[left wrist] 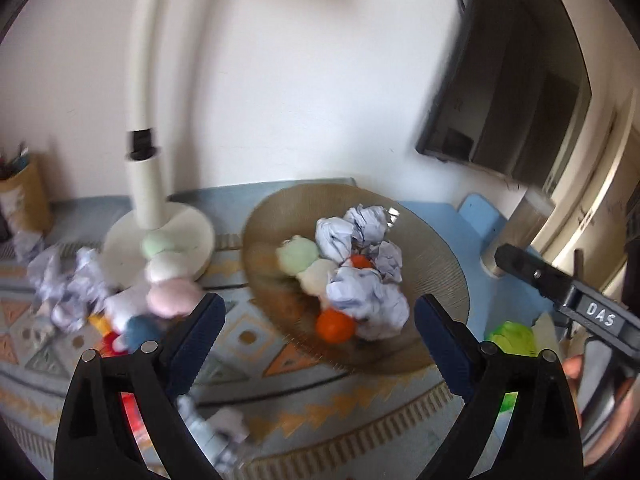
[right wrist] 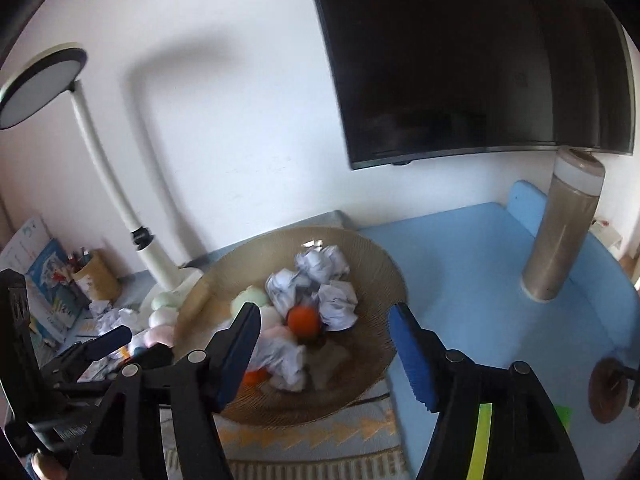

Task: Organize objects
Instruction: 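Carry orange and paper ball to the bowl and release both, then grasp grey crumpled paper with right gripper while left grasps red snack bag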

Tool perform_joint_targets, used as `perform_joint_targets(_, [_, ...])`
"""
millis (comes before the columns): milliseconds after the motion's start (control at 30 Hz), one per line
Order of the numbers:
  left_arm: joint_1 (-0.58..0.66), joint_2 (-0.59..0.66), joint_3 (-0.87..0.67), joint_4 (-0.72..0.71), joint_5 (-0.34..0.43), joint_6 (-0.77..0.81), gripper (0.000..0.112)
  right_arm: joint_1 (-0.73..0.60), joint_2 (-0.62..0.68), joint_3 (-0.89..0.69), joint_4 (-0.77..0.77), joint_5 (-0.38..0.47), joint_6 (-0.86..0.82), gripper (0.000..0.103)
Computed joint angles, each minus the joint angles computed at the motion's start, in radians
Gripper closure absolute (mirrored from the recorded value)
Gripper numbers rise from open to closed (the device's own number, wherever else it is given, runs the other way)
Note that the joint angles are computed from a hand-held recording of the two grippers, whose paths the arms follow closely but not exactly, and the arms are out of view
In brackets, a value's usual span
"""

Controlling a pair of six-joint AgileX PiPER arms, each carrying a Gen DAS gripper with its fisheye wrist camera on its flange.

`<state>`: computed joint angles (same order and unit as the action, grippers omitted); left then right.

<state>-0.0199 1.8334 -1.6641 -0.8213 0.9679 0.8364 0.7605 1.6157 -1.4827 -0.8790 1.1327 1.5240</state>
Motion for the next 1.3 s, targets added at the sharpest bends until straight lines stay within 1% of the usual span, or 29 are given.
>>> perform_joint_targets(67, [0.051,-0.047,0.057,-0.025,-0.016,0.035,0.017,0.024,0.002,-0.003,-0.001,-0.012,0.007,0.038])
perform_joint_targets(200, [0.187,-0.153,0.167,-0.074,-0.043,0.127,0.017,0.090,0.037,-0.062,-0.011,0.008,-0.006,0.038])
perform_joint_targets(233, [0.243,-0.181,0.193,-0.098,-0.039,0.159,0.014,0.107,0.050,-0.082,-0.011,0.012,-0.013,0.038])
perform_joint_targets(267, [0.272,-0.188,0.196,-0.106,-0.036,0.168,0.011,0.127,0.064,-0.105,-0.011,0.016,-0.020,0.038])
perform_joint_targets(333, [0.349,-0.222,0.235,-0.135,-0.065,0.208,0.010,0.153,0.092,-0.143,-0.006,0.012,-0.029,0.038])
perform_joint_targets(400, [0.429,-0.236,0.265,-0.169,-0.079,0.261,0.010,0.175,0.121,-0.171,0.002,0.002,-0.034,0.038])
perform_joint_targets(467, [0.490,-0.215,0.272,-0.170,-0.077,0.283,0.010,0.194,0.154,-0.192,0.017,-0.009,-0.029,0.037])
perform_joint_targets(533, [0.524,-0.187,0.281,-0.163,-0.080,0.299,0.010,0.207,0.185,-0.183,0.035,-0.050,-0.007,0.036])
perform_joint_targets(600, [0.532,-0.148,0.321,-0.149,-0.150,0.343,0.010,0.215,0.217,-0.172,0.042,-0.076,0.013,0.036])
perform_joint_targets(667, [0.510,-0.110,0.364,-0.127,-0.232,0.380,0.010,0.231,0.272,-0.164,0.020,-0.098,0.037,0.036])
perform_joint_targets(733, [0.492,-0.084,0.395,-0.123,-0.290,0.413,0.010,0.246,0.341,-0.187,0.010,-0.087,0.022,0.036])
perform_joint_targets(767, [0.472,-0.075,0.421,-0.126,-0.347,0.432,0.010,0.250,0.369,-0.203,0.011,-0.079,0.006,0.036])
perform_joint_targets(833, [0.454,-0.072,0.451,-0.153,-0.403,0.473,0.010,0.246,0.408,-0.219,0.023,-0.097,-0.027,0.036])
perform_joint_targets(867, [0.435,-0.067,0.456,-0.127,-0.430,0.458,0.010,0.241,0.417,-0.212,0.031,-0.122,-0.027,0.036])
perform_joint_targets(900, [0.424,-0.064,0.452,-0.092,-0.440,0.432,0.010,0.236,0.420,-0.199,0.031,-0.144,-0.013,0.036])
perform_joint_targets(933, [0.408,-0.060,0.448,-0.043,-0.446,0.405,0.010,0.228,0.422,-0.188,0.036,-0.160,-0.008,0.036])
perform_joint_targets(1000, [0.401,-0.066,0.456,-0.010,-0.428,0.410,0.010,0.218,0.431,-0.200,0.049,-0.154,-0.020,0.036])
perform_joint_targets(1100, [0.399,-0.074,0.468,-0.028,-0.416,0.462,0.010,0.214,0.427,-0.189,0.048,-0.172,-0.015,0.031])
perform_joint_targets(1167, [0.399,-0.070,0.461,-0.023,-0.395,0.472,0.010,0.222,0.440,-0.209,0.039,-0.151,-0.031,0.025])
perform_joint_targets(1233, [0.408,-0.062,0.444,-0.037,-0.343,0.522,0.010,0.238,0.450,-0.232,0.021,-0.123,-0.044,0.020])
perform_joint_targets(1267, [0.416,-0.061,0.432,-0.070,-0.292,0.594,0.010,0.239,0.450,-0.235,0.021,-0.124,-0.052,0.019])
perform_joint_targets(1300, [0.416,-0.059,0.420,-0.087,-0.261,0.654,0.010,0.233,0.440,-0.224,0.026,-0.155,-0.062,0.019])
